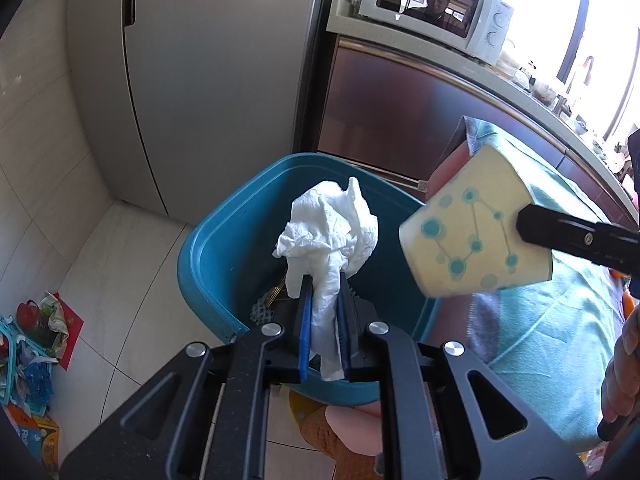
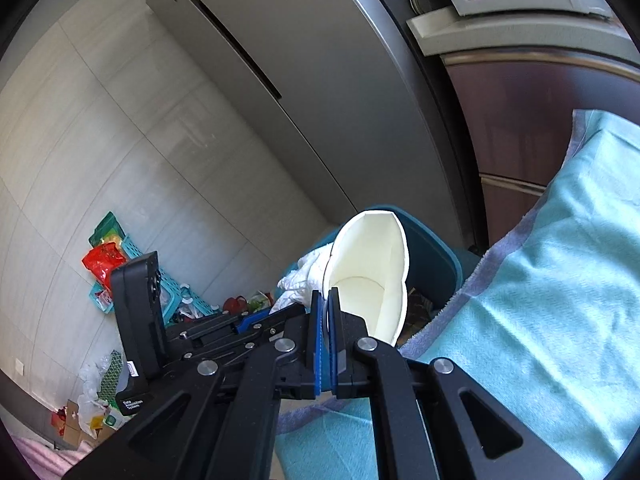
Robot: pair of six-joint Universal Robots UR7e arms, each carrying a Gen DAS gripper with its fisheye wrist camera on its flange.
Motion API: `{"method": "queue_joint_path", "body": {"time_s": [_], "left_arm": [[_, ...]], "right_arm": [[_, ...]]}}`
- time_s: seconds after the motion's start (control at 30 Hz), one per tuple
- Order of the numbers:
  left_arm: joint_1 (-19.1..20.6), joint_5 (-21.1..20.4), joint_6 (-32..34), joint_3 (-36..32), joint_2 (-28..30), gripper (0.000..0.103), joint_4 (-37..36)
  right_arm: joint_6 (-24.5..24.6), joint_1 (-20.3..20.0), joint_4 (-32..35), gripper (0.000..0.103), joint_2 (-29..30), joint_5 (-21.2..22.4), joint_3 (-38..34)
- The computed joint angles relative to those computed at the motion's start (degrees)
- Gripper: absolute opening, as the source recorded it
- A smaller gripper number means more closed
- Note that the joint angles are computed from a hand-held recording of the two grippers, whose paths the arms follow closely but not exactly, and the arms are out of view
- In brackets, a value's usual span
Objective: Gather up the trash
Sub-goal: 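Carry tissue and cone cup to the teal wastebasket and open both grippers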
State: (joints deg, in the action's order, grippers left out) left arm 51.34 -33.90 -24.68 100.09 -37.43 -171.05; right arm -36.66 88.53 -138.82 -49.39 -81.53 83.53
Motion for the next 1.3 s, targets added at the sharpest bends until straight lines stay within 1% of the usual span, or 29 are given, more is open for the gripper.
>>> {"method": "queue_joint_path", "body": {"time_s": [0.33, 0.4, 0.6, 0.63, 0.67, 0.7, 0.77, 0.83, 1.0, 1.13, 1.17, 1.23, 1.27, 1.3], "left_arm": [[2.57, -0.81, 0.07, -4.52, 2.02, 0.012, 3.15], [2.87, -0.83, 0.46, -5.54, 2.59, 0.014, 3.60], [3.98, -0.47, 0.60, -9.63, 4.83, 0.015, 6.82], [4.20, -0.55, 0.80, -10.51, 5.30, 0.016, 7.30], [4.41, -0.71, 0.83, -11.17, 5.69, 0.021, 7.68], [4.60, -0.82, 0.54, -11.51, 5.92, 0.028, 8.04], [4.97, -1.26, 0.81, -12.32, 6.51, 0.031, 8.13], [5.27, -1.54, 0.85, -13.07, 7.12, 0.031, 8.31], [5.39, -2.70, 2.24, -11.52, 6.76, 0.031, 5.45], [4.43, -2.59, 3.77, -10.24, 6.58, 0.034, 2.64], [3.98, -2.14, 4.36, -9.82, 6.53, 0.036, 1.74], [2.57, 0.02, 6.21, -9.16, 6.84, 0.038, -0.60], [1.85, 0.61, 7.51, -8.99, 7.15, 0.039, -2.19], [1.18, 0.56, 8.64, -8.42, 7.12, 0.042, -3.82]], "right_arm": [[1.60, 0.65, 0.04, 0.002, 2.53, -2.92, -1.65], [1.72, 0.86, 0.09, 0.002, 3.11, -3.44, -2.21], [2.58, 1.39, -1.76, 0.004, 3.62, -5.30, -1.52], [2.54, 1.39, -1.84, 0.004, 3.58, -5.44, -1.40], [2.50, 1.38, -1.88, 0.004, 3.46, -5.45, -1.19], [2.43, 1.36, -2.03, 0.004, 3.25, -5.41, -0.87], [2.22, 1.30, -2.27, 0.006, 2.68, -5.36, -0.13], [2.10, 1.10, -2.13, 0.006, 2.15, -5.19, 0.43], [1.96, 0.33, -1.43, 0.006, 0.63, -4.36, 1.57], [1.64, -0.30, -1.29, 0.007, -0.91, -3.07, 2.57], [1.37, -0.44, -1.44, 0.009, -1.33, -2.85, 2.78], [0.57, -0.84, -1.81, 0.013, -2.76, -2.38, 3.84], [0.12, -1.11, -2.39, 0.014, -3.59, -2.12, 4.55], [-0.16, -1.32, -2.58, 0.014, -4.19, -1.96, 4.75]]}}
